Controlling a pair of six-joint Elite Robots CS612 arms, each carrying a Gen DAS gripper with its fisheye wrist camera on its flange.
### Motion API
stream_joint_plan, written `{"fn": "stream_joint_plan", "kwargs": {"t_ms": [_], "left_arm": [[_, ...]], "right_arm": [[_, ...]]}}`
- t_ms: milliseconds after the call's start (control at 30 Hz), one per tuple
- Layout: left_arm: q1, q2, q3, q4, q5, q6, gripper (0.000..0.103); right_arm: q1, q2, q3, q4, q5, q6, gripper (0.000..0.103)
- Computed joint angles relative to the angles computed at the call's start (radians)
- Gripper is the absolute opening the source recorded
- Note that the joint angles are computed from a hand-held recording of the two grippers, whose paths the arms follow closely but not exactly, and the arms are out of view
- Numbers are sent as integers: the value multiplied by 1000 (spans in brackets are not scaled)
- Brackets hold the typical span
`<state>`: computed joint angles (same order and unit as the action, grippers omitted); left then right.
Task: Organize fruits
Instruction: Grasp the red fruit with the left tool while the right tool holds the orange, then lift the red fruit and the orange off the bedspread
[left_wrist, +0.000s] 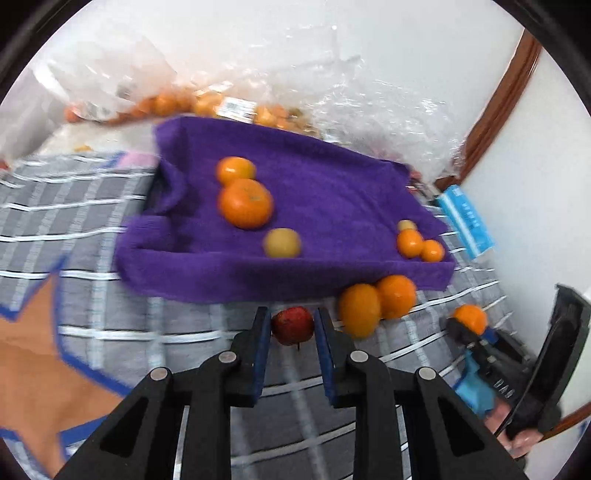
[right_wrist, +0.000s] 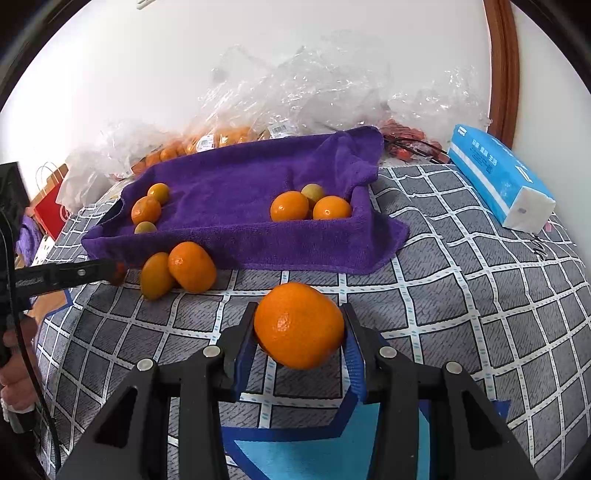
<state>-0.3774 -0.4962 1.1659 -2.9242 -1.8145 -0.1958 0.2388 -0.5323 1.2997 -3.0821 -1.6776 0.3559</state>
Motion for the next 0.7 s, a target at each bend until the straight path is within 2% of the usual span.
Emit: {"fn": "stream_joint_plan", "kwargs": {"t_ms": [200, 367, 533, 700], "left_arm": [[0, -12, 25, 9, 55, 39, 23], [8, -1, 19, 0, 18, 16, 23], [7, 5, 14, 3, 17, 19, 25], [7, 12, 19, -37, 13, 1, 25]], "right_arm": [[1, 0, 0, 0, -5, 3, 42], [-1, 0, 2, -1, 1, 12, 42], [-1, 0, 2, 0, 4, 21, 42], [0, 1, 0, -2, 7, 21, 42]]}}
